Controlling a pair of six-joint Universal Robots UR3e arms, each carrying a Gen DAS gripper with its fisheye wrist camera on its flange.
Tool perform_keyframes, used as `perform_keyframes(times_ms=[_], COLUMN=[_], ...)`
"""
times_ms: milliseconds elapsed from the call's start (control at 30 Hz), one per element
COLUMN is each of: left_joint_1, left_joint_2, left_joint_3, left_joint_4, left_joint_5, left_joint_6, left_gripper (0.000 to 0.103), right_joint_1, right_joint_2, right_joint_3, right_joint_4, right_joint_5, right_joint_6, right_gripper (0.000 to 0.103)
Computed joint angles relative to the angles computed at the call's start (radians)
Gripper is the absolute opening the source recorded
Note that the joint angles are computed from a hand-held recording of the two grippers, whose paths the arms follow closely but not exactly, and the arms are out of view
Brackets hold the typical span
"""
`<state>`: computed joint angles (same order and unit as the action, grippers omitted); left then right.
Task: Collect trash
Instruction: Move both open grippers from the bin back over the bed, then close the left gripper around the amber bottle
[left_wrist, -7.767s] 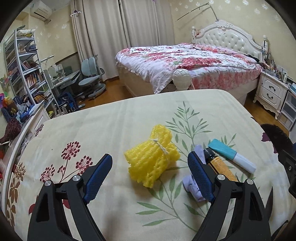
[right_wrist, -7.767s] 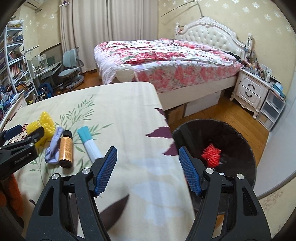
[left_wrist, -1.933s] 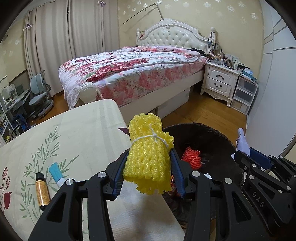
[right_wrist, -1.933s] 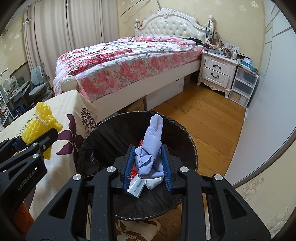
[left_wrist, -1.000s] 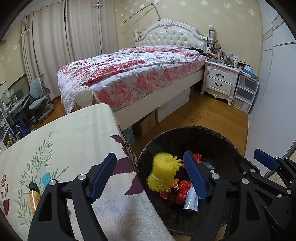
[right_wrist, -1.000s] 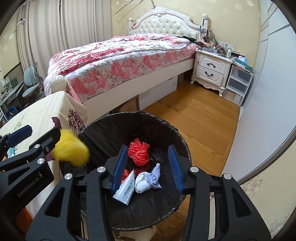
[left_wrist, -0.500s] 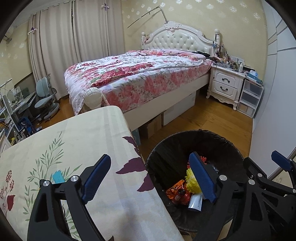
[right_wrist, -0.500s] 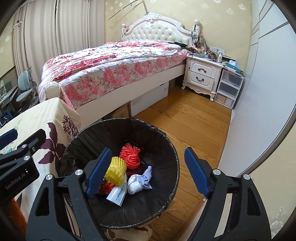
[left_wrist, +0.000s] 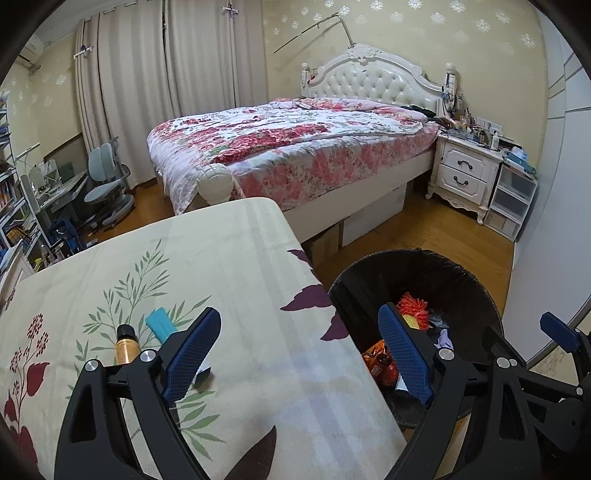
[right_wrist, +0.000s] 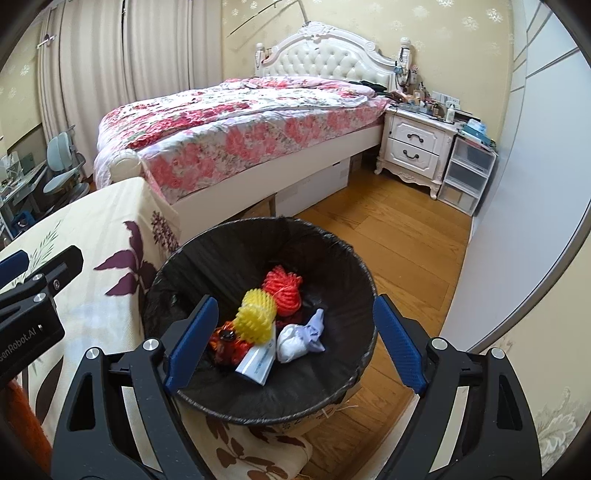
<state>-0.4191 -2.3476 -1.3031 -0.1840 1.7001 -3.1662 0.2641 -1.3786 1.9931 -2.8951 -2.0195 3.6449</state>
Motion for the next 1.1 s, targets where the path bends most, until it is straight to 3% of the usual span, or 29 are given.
perform_keyframes(times_ms=[500, 833, 1100], left_joint_1=[0.126, 0.251, 0.309], left_joint_2=[0.164, 0.139, 0.106], left_joint_3=[-0.327, -0.297, -0.209], left_joint_4=[0.138, 0.067, -0.103], left_joint_5=[0.010, -0.003, -0.089], left_joint_6=[0.004, 0.002, 0.025], left_gripper=[0.087, 0.086, 0.051], right_joint_1=[0.141, 0.186, 0.207], right_joint_2=[0.088, 0.206, 0.289], right_joint_3=[-0.126, -0.303, -0.439], right_joint_4=[0.064, 0.095, 0.138], right_joint_5=[0.005, 0.041, 0.073], right_joint_6=[0.058, 0.027, 0.004], right_gripper=[0.084, 0.084, 0.084])
